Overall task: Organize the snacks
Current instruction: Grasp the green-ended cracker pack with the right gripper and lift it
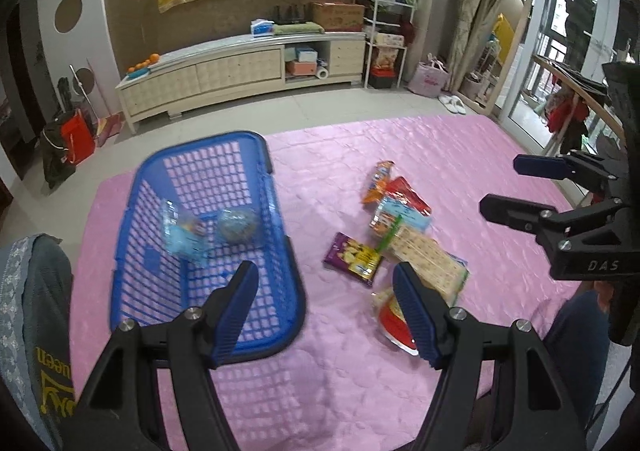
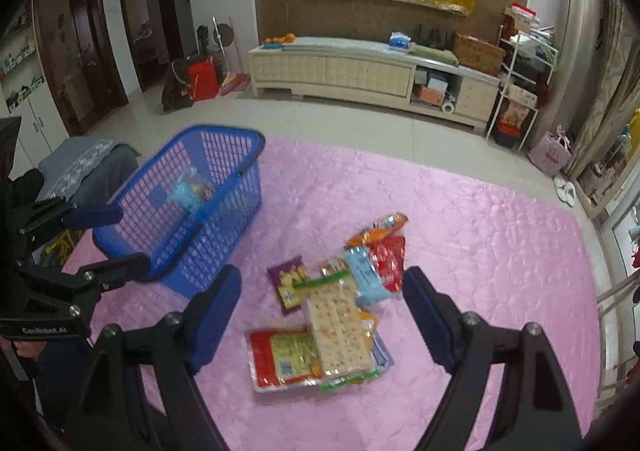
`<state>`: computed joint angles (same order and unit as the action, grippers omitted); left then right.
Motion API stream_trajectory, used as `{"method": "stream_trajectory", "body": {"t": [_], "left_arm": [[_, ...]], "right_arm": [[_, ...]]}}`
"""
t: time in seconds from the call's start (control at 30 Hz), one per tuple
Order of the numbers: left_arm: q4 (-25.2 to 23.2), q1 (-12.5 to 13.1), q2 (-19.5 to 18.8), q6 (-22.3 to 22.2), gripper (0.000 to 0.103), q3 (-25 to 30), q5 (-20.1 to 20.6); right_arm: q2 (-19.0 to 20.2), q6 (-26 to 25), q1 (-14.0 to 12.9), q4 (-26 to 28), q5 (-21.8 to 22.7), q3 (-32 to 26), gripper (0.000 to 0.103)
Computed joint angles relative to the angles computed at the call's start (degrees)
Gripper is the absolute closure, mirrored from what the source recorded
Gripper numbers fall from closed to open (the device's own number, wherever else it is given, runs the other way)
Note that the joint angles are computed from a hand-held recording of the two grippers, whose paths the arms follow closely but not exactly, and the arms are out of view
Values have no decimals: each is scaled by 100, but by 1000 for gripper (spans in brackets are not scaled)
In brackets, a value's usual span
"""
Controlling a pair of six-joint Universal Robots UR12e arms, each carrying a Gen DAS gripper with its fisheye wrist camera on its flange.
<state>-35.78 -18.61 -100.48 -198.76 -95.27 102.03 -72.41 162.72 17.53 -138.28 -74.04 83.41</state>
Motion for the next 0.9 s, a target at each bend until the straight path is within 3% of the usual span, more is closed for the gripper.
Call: {"method": "stream_trajectory", "body": {"t": [0.23,0.37,0.53,0.63,0.9], "left_arm": [[23,-122,-182,-173,35,-40,-94],[4,-189,-297,-243,35,-61,-120],[-101,-223,-432,-188,35,-71,-262],[-142,-233,-508,-242,35,-52,-306],[-250,-228,-674,-361,35,80,-297]], "right_arm": [[-8,-198,-113,86,-3,243,17],[81,-568,-133,289,7,307,17],[238,-762,-200,501,413,348,17],[375,-894,-132,515,163,283,17],[604,-1351,-60,561,110,127,17]]}}
